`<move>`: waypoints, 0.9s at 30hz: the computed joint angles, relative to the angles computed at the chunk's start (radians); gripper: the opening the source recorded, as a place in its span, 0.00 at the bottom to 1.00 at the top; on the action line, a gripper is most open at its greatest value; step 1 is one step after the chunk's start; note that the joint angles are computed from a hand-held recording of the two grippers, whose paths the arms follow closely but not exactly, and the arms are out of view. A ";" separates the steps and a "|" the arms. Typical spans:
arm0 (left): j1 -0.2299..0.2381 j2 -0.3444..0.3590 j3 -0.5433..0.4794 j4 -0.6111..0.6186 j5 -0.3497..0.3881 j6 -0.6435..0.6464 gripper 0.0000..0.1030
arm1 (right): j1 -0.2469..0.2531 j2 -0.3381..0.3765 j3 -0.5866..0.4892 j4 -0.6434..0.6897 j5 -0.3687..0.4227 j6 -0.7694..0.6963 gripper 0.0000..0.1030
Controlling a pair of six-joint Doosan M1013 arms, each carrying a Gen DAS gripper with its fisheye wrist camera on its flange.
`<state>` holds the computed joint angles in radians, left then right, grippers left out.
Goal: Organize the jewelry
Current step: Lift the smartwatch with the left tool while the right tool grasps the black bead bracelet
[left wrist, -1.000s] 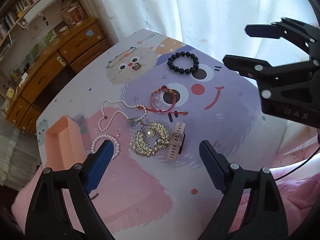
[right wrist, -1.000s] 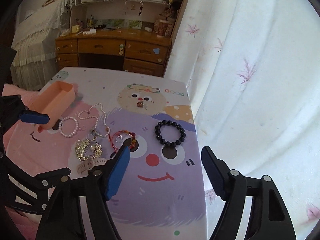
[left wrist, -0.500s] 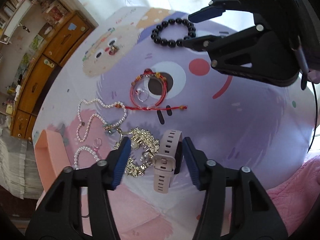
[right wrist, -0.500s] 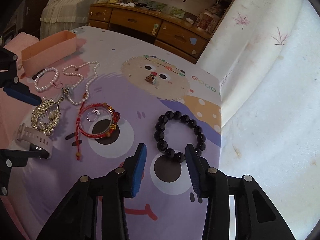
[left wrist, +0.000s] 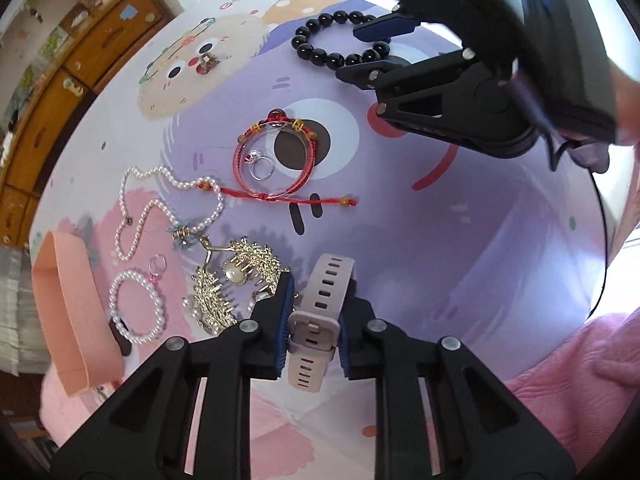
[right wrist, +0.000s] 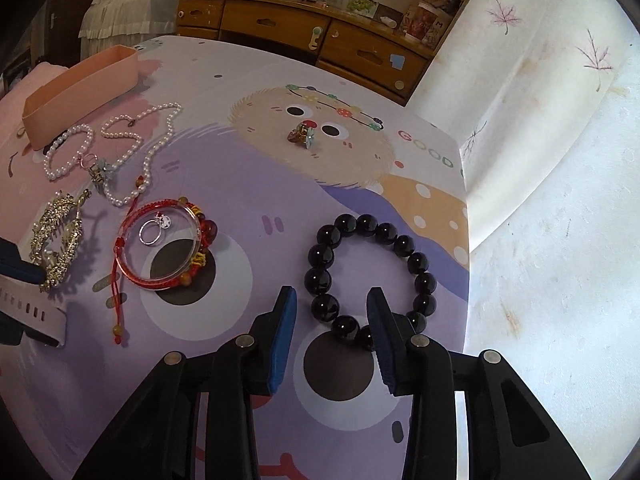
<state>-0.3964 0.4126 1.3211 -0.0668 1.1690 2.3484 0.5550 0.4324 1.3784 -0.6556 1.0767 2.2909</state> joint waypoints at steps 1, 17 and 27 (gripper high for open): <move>-0.001 0.000 -0.002 0.002 0.008 -0.016 0.16 | -0.002 0.002 0.001 -0.002 -0.008 0.002 0.35; 0.050 -0.028 -0.046 -0.030 -0.012 -0.355 0.16 | -0.080 0.063 -0.117 0.265 0.032 -0.057 0.14; 0.110 -0.042 -0.091 -0.106 0.013 -0.344 0.16 | -0.116 0.033 -0.098 0.411 -0.061 0.173 0.13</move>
